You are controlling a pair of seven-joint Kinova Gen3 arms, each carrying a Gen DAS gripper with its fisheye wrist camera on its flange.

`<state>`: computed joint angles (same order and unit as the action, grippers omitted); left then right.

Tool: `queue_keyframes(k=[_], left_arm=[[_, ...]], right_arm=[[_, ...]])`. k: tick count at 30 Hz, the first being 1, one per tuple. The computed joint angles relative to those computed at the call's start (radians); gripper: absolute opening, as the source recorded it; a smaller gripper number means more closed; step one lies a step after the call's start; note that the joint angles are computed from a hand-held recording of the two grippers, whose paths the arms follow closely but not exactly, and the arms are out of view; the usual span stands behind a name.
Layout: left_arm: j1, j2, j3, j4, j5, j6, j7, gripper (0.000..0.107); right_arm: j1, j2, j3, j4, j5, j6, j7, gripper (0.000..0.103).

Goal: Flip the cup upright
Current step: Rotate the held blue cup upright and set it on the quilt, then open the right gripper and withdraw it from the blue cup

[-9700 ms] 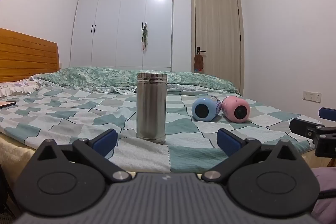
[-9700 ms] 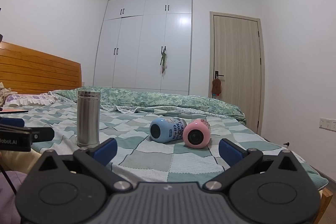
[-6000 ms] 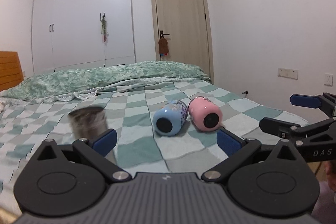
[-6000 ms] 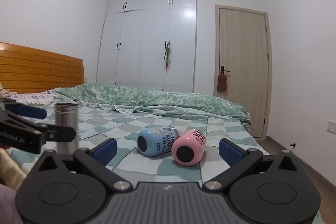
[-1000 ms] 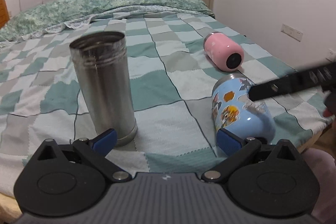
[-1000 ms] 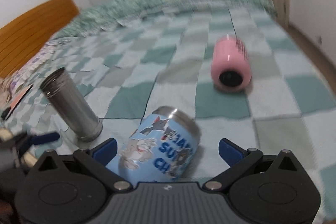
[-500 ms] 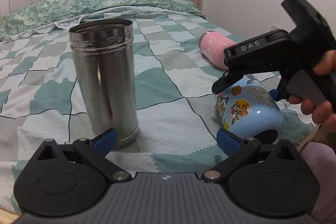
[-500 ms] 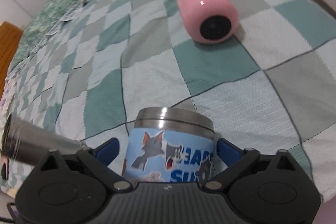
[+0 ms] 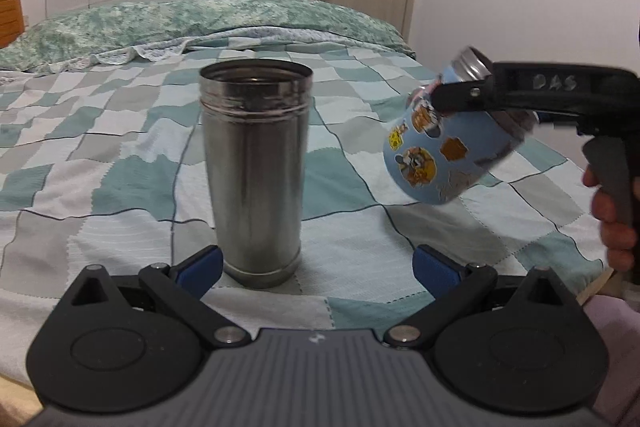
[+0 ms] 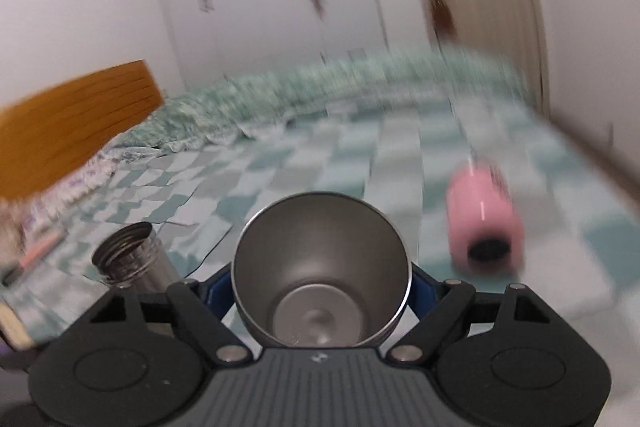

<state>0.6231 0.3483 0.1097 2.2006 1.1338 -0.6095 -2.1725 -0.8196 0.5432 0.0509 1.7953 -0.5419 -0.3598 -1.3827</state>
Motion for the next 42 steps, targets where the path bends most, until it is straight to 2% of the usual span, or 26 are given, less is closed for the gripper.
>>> queue_keyframes(k=[3,5,8,10,12,14,21,24,26,29,32,34,36,42], left_arm=[[0.01,0.0,0.0,-0.005,0.039,-0.018,-0.028,0.103],[0.007,0.001,0.003,-0.009,0.054,-0.024,-0.037,0.103],[0.006,0.006,0.01,-0.014,0.071,-0.04,-0.048,0.103],[0.003,0.01,0.016,-0.011,0.064,-0.051,-0.03,0.103],[0.004,0.012,0.02,-0.007,0.06,-0.062,-0.012,0.103],[0.004,0.012,0.021,-0.003,0.053,-0.068,0.0,0.103],[0.004,0.016,0.021,-0.01,0.076,-0.076,-0.02,0.103],[0.008,0.015,0.024,-0.008,0.089,-0.089,-0.031,0.103],[0.017,0.013,0.029,-0.005,0.099,-0.106,-0.04,0.103],[0.033,0.012,0.04,-0.008,0.133,-0.135,-0.063,0.103],[0.057,0.009,0.058,-0.009,0.165,-0.179,-0.083,0.103],[0.078,0.008,0.073,-0.005,0.181,-0.216,-0.089,0.103],[0.1,0.007,0.088,-0.002,0.199,-0.255,-0.094,0.103],[0.191,0.025,0.131,0.03,0.215,-0.399,-0.021,0.103]], right_arm=[[-0.064,0.029,0.052,-0.023,-0.02,-0.046,0.095,0.083],[-0.085,0.04,0.079,-0.065,-0.057,0.004,0.158,0.083],[-0.165,0.087,0.197,-0.15,-0.168,0.117,0.265,0.083],[-0.172,0.136,0.211,-0.177,-0.188,0.132,0.282,0.084],[-0.197,0.166,0.229,-0.163,-0.144,0.082,0.254,0.084],[-0.186,0.166,0.196,-0.134,-0.12,0.013,0.226,0.084],[-0.107,0.153,0.077,-0.093,-0.093,-0.083,0.259,0.085],[-0.051,0.138,0.012,-0.063,-0.035,-0.109,0.219,0.093],[0.022,0.121,-0.079,-0.016,0.046,-0.174,0.158,0.102],[0.059,0.098,-0.132,0.061,0.113,-0.278,0.094,0.102],[0.109,0.077,-0.208,0.146,0.139,-0.396,0.081,0.103],[0.121,0.064,-0.227,0.208,0.158,-0.477,0.049,0.103],[0.104,0.043,-0.211,0.281,0.175,-0.558,0.001,0.103],[0.052,0.001,-0.219,0.484,0.103,-0.802,0.004,0.103]])
